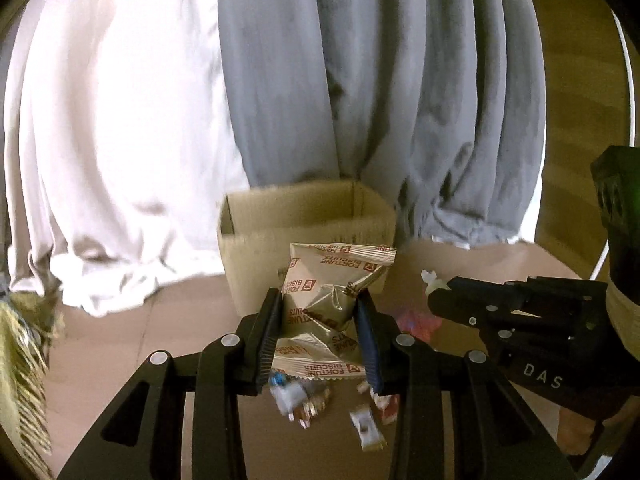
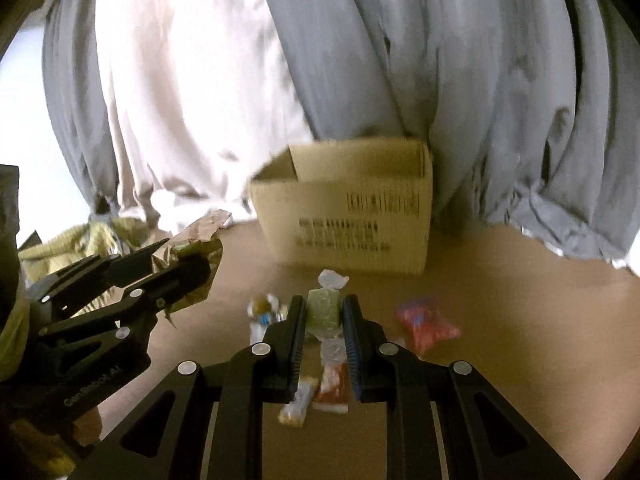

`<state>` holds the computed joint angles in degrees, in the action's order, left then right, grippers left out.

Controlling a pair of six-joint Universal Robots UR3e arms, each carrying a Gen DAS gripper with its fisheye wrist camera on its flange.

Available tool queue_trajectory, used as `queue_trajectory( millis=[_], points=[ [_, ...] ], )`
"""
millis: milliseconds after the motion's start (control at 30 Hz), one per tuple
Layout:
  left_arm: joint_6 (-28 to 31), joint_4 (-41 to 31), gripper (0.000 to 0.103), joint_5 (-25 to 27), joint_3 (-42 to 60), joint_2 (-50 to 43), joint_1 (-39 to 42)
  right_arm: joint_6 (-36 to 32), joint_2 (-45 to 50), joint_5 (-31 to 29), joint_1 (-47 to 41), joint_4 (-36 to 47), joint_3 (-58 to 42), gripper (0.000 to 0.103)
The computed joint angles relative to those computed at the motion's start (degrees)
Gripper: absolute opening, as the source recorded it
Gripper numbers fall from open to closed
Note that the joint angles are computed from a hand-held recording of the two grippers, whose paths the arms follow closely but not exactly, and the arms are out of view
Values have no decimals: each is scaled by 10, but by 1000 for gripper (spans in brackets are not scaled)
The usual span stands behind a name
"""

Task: Organize snacks
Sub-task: 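Carry both snacks over the cardboard box and open both grippers to drop them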

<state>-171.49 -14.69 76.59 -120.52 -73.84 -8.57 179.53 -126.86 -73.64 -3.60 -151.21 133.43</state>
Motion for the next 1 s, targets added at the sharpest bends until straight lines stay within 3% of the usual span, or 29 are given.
queue_trajectory(
  millis=[467,767,1000],
  points=[
    [4,44,36,27,204,-161,-8,-3,162,44,-40,-114,-147,20],
    [15,-27,36,21,391,-295,-12,8,309,25,-16,-101,-306,20],
    [14,-140,36,7,552,-402,-10,2,388,38,-24,-41,-403,20]
  ],
)
